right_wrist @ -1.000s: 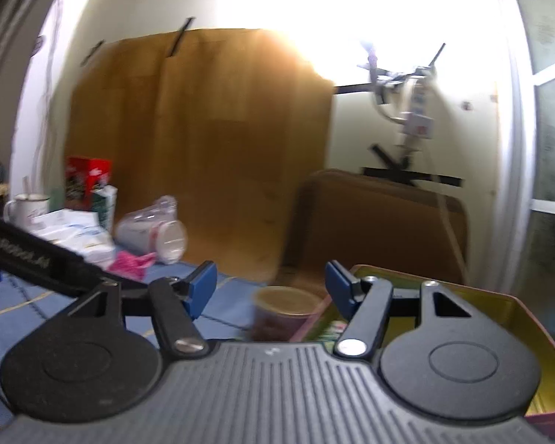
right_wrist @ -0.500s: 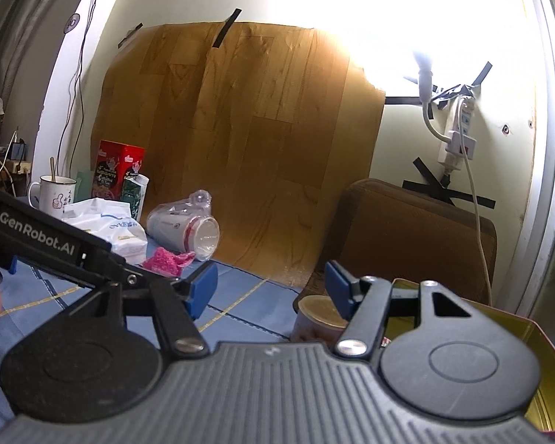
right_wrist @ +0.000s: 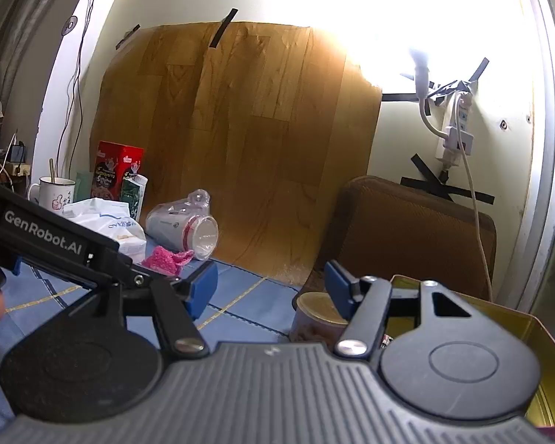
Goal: Organize soft objects
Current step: 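Withdraw the open left gripper from the tin back over the table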
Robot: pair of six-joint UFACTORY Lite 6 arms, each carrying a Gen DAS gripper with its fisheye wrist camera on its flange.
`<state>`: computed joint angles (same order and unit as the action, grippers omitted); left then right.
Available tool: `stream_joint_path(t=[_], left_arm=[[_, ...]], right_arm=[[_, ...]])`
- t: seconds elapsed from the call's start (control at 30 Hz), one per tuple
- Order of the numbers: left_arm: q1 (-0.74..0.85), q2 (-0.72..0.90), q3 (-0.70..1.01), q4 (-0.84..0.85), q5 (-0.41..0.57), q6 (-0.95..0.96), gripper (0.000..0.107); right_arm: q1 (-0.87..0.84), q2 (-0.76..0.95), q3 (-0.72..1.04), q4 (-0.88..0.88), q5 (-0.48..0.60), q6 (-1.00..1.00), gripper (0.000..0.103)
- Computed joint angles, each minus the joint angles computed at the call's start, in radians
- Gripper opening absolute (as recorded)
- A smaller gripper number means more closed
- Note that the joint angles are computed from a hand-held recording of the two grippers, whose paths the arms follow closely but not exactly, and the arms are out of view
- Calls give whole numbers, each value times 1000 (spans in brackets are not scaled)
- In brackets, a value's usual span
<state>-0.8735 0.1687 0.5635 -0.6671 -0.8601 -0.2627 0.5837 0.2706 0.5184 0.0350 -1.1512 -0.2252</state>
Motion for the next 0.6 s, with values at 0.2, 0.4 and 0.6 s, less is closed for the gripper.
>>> stream_joint_path(t=[0.2,0.4,0.6], left_arm=[[-4,6,8,-5,1,7,52],[-3,5,8,-2,1,6,53],[-7,4,10,-8,1,8,55]], right_arm=[[9,-2,-9,16,-12,3,66],[20,-6,-21,37,-27,-1,66],[33,-11,-29,61,-34,-3,66]])
